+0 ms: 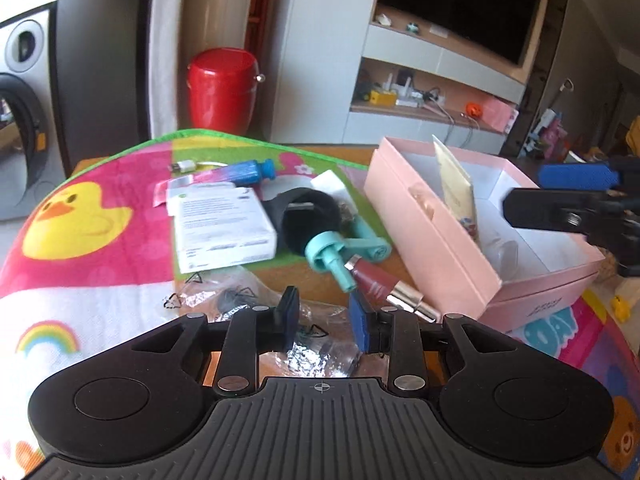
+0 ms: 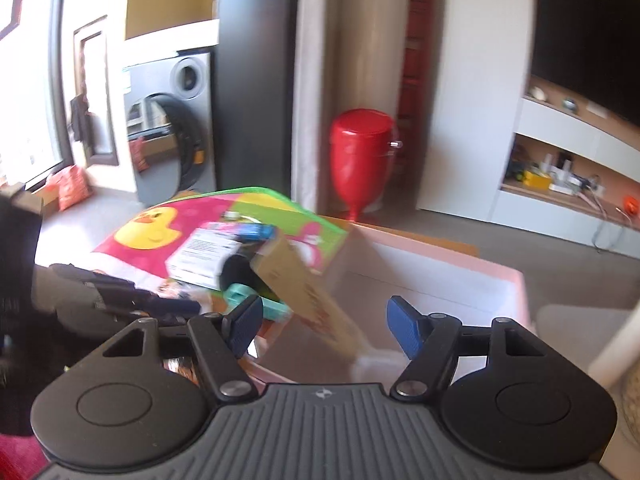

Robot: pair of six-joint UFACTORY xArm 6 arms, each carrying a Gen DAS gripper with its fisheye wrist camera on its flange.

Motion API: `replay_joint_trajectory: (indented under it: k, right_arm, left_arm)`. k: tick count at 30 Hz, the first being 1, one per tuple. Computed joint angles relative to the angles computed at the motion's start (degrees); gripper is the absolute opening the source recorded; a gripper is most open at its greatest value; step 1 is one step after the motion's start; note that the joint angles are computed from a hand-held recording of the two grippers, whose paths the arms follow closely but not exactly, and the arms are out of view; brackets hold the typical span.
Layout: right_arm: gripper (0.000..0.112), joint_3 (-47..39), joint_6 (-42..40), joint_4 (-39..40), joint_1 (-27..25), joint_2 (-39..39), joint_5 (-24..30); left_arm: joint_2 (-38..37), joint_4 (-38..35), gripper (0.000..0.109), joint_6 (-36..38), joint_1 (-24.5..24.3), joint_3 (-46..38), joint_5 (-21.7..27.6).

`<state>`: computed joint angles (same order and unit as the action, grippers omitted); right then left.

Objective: Organize rigid objects

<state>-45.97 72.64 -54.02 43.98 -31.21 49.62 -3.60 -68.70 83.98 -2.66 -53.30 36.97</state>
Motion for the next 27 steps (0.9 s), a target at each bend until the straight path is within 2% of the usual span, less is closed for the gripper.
replay_joint_trajectory:
  k: [2,4,5,6,8,13,18,20,22,23,25,27]
  right_arm:
    - [0.069,-3.13,-1.87,-0.37,0.27,3.83,0.48]
    - [0.068,-5.97,-2.76,-2.01,0.51,7.68,2.14]
    - [0.063,-7.33,-3.65,-2.44,0.44,9.54,3.10]
    - [0.046,-8.48,-4.71,-2.65,0.45,11.10,4.33]
    - [0.027,-10.65,-6.68,-2.56,0.21,13.70,8.39]
    - [0.021,-10.89,-2.64,-1.51,-2.53,13.05,20.17]
    - [0.022,-7.86,-2.47,1.01,-4.66,8.06,23.15]
    - [0.023,-7.02,-2.76,2.15,-5.04,6.38,20.53]
    - [0.027,-6.50,-4.40,7.11,-7.54,4.86,12.54]
    - [0.033,-6.44,-5.50,10.46,-9.10,4.75,7.39]
    - [0.042,-7.84,-8.73,16.93,-11.42,6.85,-0.85]
    - [0.045,-12.01,-12.13,20.53,-11.74,12.01,-4.31]
  left_arm:
    - [0.59,-1.35,0.033,0.00,1.82,-0.44,1.49]
    - [1.39,-3.02,0.033,-0.79,4.20,-1.14,5.14]
    - [1.74,-3.97,0.033,-1.05,5.43,-1.34,7.15]
    - [2.02,-4.80,0.033,-1.16,6.45,-1.42,8.74]
    - [2.39,-6.16,0.032,-1.57,8.09,-1.48,11.28]
    - [3.86,-9.78,0.028,-2.39,10.50,-1.72,15.25]
    - [4.73,-11.59,0.028,-2.77,11.14,-1.94,16.36]
    - [4.95,-12.56,0.028,-2.84,11.50,-1.92,16.58]
    - [4.68,-14.57,0.028,-1.91,11.26,-1.41,14.44]
    - [4.51,-15.65,0.028,-1.47,11.11,-1.18,13.04]
    - [4.77,-16.72,0.027,-1.70,11.26,-1.24,11.92]
    - [5.69,-16.91,0.026,-2.53,12.05,-1.89,13.42]
